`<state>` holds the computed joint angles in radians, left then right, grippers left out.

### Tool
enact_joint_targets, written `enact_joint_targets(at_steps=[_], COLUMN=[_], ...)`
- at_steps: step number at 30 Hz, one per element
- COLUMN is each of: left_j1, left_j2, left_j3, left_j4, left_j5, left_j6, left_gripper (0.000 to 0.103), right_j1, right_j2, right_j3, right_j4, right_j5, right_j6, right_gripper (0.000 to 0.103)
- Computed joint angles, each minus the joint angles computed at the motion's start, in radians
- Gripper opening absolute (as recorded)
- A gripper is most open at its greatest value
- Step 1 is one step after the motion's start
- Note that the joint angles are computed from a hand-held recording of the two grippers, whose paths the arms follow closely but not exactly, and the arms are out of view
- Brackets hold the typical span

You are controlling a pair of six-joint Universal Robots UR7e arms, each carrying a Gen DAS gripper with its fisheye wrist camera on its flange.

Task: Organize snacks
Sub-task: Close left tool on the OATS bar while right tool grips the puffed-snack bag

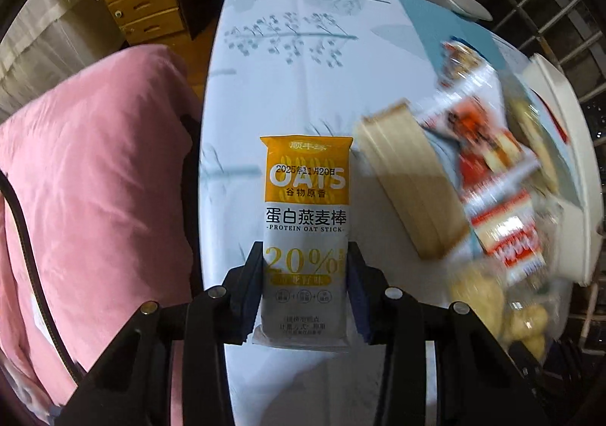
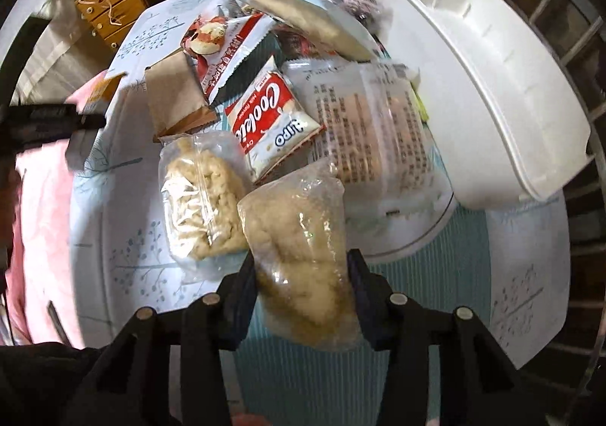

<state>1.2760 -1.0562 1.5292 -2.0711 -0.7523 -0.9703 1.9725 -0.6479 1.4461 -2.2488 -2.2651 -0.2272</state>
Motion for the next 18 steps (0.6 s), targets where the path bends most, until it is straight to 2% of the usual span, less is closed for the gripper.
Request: enact_joint_targets(at_steps=[4,9,14,18], left_j1=[-0.058,-0.126,-0.194,-0.236], left_j2=[-0.022,-0.026,-0.010,0.027], left_j3=[0.060,0.127,0.126,0.074], left_j4=[-0.008,-0.103,-0.080,-0.038], left_j5=[-0.015,-0.023,0.007,0.033], left_j6=[-0.050,-0.083,-0.138,-0.166], left_gripper=[0.039,0.039,0.039,0.039], right_j1=[-0.003,-0.017,-0.036,-0.047], right_j2=[-0.027,-0.069,-0.099,-0.137], right_j3=[0.001,0.020,0.014,0.010], right_j4=[0.050,0.067,0.070,0.060], right_j5=[0.038,0.109,0.190,0.246], right_j6=[0.016,-0.021,-0.089,-0.193], right_gripper=[0.045,0.045,0.045,0.045])
